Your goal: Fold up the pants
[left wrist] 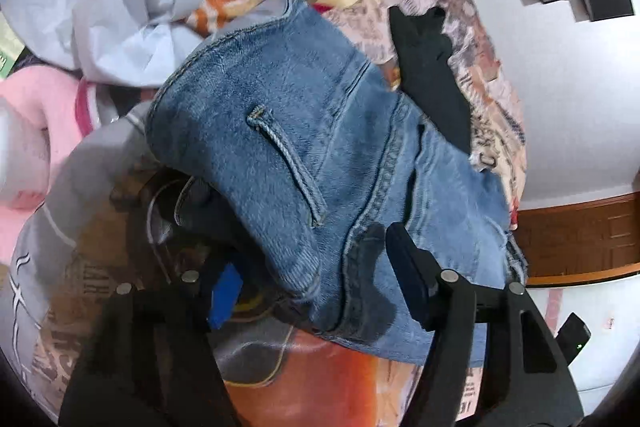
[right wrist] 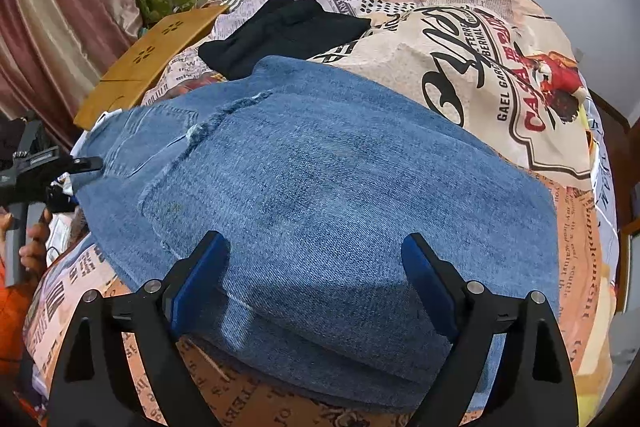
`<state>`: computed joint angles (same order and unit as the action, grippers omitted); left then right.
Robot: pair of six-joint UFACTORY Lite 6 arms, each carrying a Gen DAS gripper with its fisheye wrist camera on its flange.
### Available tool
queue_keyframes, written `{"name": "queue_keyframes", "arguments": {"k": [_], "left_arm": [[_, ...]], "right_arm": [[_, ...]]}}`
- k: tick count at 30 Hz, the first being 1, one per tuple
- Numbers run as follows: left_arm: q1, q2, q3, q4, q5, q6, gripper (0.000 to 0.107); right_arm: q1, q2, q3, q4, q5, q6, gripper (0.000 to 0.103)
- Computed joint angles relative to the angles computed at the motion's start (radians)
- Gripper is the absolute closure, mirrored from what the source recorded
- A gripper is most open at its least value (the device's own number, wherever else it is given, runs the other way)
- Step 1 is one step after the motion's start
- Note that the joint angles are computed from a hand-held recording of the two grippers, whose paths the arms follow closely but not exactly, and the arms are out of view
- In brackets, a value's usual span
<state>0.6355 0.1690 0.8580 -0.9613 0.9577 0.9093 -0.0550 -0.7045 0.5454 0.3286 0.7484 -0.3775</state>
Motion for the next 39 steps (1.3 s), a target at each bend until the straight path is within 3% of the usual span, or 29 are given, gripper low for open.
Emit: {"name": "queue_keyframes", "arguments": {"k": [6,8,12,13,17,18,24,32,35,39], "left_arm": [[0.021,0.113,0.007,-0.029,0.089,0.049,0.038],[0.021,0.144,0.029,-0.011,0.113,0.045,0.032],[-0.057,0.138,0.067,0.010,0.056,-0.035,0.028],[-0.076,0.124,0.070,0.014,0.028,-0.059,0.030],[-0.170,0.038,0.054,0.026,-0.161,-0.143,0.056],[-0.196,0.013,0.046,0.043,-0.197,-0.166,0.058],[-0.374,-0.202,-0.027,0.279,-0.428,-0.364,0.070],[-0.431,-0.391,0.003,0.544,-0.446,-0.558,0.072],[-0.495,-0.471,0.033,0.756,-0.472,-0.726,0.072],[-0.554,-0.510,0.164,0.889,-0.435,-0.872,0.073]], "right_arm": [[-0.015,0.007,-0.003,0.035,0.000,-0.031,0.014],[-0.023,0.010,-0.003,0.049,0.001,-0.043,0.013],[-0.024,0.007,-0.006,0.051,0.001,-0.045,0.013],[-0.017,0.006,-0.006,0.044,-0.002,-0.034,0.013],[-0.023,0.004,-0.008,0.043,-0.005,-0.041,0.013],[-0.020,-0.001,-0.011,0.040,-0.003,-0.035,0.013],[-0.046,-0.026,-0.019,0.048,0.015,-0.044,0.013],[-0.145,-0.128,-0.040,0.065,0.107,-0.077,0.014],[-0.273,-0.164,-0.046,0.123,0.168,-0.182,0.014],[-0.506,-0.176,-0.043,0.203,0.264,-0.358,0.014]]}}
